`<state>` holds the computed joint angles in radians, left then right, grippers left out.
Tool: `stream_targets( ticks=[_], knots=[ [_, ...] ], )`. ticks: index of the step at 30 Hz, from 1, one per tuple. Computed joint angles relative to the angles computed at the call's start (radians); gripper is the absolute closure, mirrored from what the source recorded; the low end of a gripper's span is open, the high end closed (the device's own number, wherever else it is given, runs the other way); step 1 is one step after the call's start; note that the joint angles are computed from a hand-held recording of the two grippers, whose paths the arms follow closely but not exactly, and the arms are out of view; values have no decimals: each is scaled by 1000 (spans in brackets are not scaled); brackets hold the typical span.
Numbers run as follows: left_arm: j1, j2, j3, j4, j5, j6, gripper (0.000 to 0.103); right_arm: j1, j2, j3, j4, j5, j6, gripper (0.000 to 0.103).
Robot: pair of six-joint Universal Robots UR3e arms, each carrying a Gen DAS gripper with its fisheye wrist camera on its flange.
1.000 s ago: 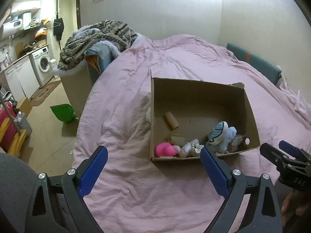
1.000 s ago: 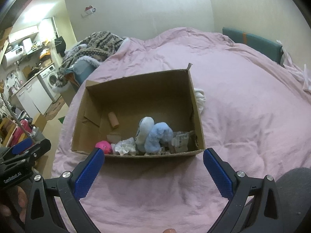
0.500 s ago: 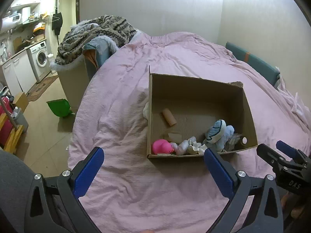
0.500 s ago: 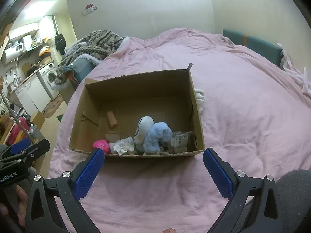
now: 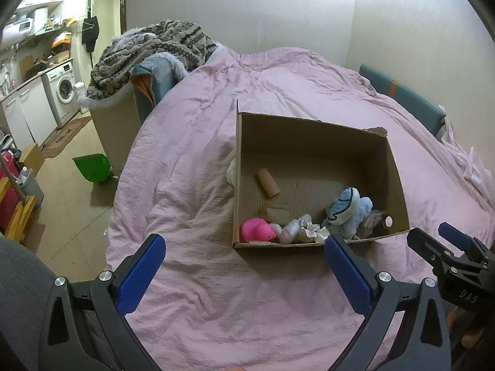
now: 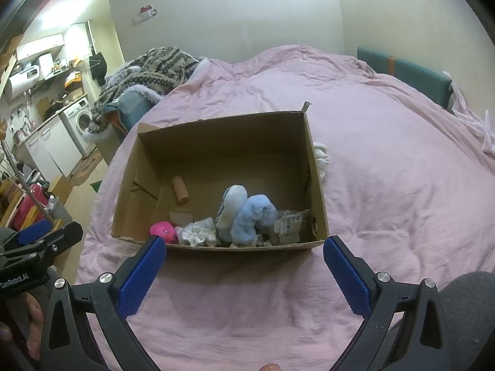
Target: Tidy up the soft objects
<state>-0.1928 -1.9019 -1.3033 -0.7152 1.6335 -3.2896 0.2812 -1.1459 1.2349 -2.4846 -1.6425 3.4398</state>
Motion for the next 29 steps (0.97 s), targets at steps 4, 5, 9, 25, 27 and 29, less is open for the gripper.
stream_targets(
  ticks=[4, 5, 9, 25, 27, 29],
  knots=[
    [0, 0, 1, 0, 0, -6, 0, 1, 2, -5, 5, -1, 1, 0],
    [-1, 3, -4, 7, 3, -8, 0, 2, 3, -7, 6, -2, 1, 0],
    [-1, 0, 6, 0, 1, -7, 0, 0, 4, -8, 5, 2, 2, 0],
    [-3, -1, 26, -11, -13, -10, 0, 0, 5, -10, 6, -1, 0, 0],
    [-2, -1, 17, 2, -16, -9, 0, 0, 4, -11, 8, -4, -1, 0],
    [-2, -2, 14, 8, -27, -7, 0, 0, 5, -10, 6, 0, 0, 0]
  ],
)
